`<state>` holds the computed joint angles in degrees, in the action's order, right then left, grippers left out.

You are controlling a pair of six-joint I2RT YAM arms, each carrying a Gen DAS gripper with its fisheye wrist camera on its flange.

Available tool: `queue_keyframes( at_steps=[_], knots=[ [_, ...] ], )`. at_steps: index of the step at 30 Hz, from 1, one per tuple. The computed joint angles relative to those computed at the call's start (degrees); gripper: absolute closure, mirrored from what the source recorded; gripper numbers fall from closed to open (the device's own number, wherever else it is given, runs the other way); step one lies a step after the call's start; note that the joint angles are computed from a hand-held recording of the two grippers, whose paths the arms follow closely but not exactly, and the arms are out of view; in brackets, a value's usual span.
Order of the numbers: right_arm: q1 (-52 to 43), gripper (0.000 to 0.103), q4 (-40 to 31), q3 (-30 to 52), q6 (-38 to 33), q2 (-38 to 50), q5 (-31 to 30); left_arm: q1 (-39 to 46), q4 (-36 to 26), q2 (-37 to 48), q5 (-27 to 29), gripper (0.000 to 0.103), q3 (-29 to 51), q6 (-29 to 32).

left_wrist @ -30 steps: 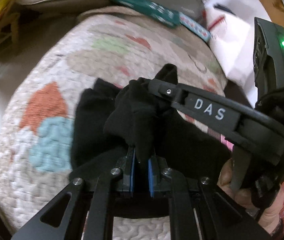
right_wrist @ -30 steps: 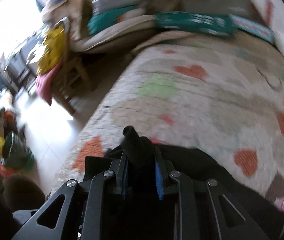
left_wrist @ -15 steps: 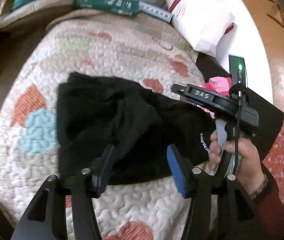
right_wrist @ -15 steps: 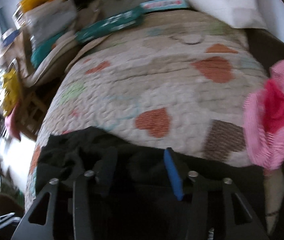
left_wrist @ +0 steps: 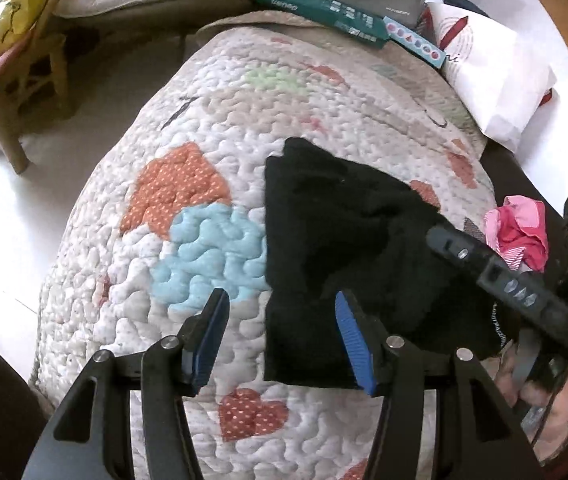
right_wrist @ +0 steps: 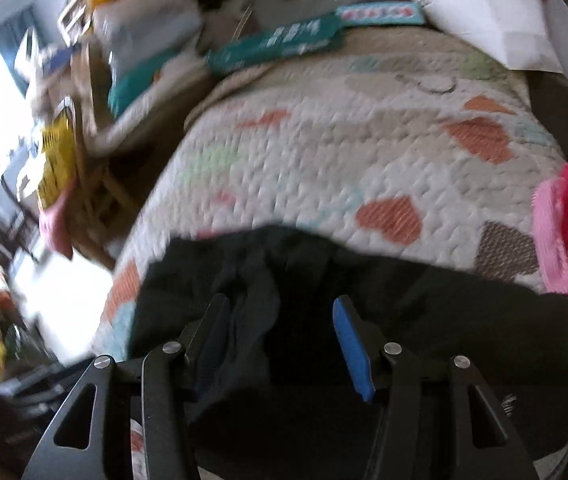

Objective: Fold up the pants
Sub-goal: 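Lay the folded pants on the quilt and open both grippers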

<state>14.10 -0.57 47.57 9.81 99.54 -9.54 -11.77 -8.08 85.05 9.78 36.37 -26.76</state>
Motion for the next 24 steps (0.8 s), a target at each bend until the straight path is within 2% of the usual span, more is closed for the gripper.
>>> queue_keyframes(
  at_steps=[1, 2, 3, 8, 16, 18, 20, 24],
  knots=[
    [1.0, 0.059, 0.0, 0.4, -0.4, 1.5, 0.5, 0.6, 0.1, 0.3, 0.5, 0.049, -0.1, 0.1],
    [1.7, 0.087, -0.4, 0.7, -0.5, 2.5, 1.2, 1.1, 0.2, 0.7, 0.9, 0.049, -0.1, 0.0],
    [2.2, 0.095, -0.8, 0.8, -0.2, 3.1, 2.0, 1.5, 0.3, 0.9, 1.2, 0.049, -0.1, 0.1],
    [0.6, 0.097, -1.9, -1.2, 3.6, 1.3, 3.2, 1.8, 0.7, 2.1, 0.7, 0.049, 1.1, 1.4],
    [-4.7, 0.095, -2.6, -6.5, 10.9, -2.1, 2.1, -2.7, 2.4, 9.4, -2.7, 0.049, 5.4, 3.1],
    [-6.9, 0.095, 0.5, -9.6, 13.8, -4.2, 1.7, -3.5, 3.5, 10.2, -3.8, 0.049, 5.0, 3.8],
    [-8.5, 0.095, 7.1, -14.7, 15.8, -8.2, 0.3, -4.2, 5.3, 11.4, -5.0, 0.049, 4.3, 4.3],
    [-7.9, 0.095, 13.6, -18.0, 15.9, -12.1, -6.2, -5.3, 8.6, 11.7, -7.4, 0.046, 2.7, 5.9]
  ],
)
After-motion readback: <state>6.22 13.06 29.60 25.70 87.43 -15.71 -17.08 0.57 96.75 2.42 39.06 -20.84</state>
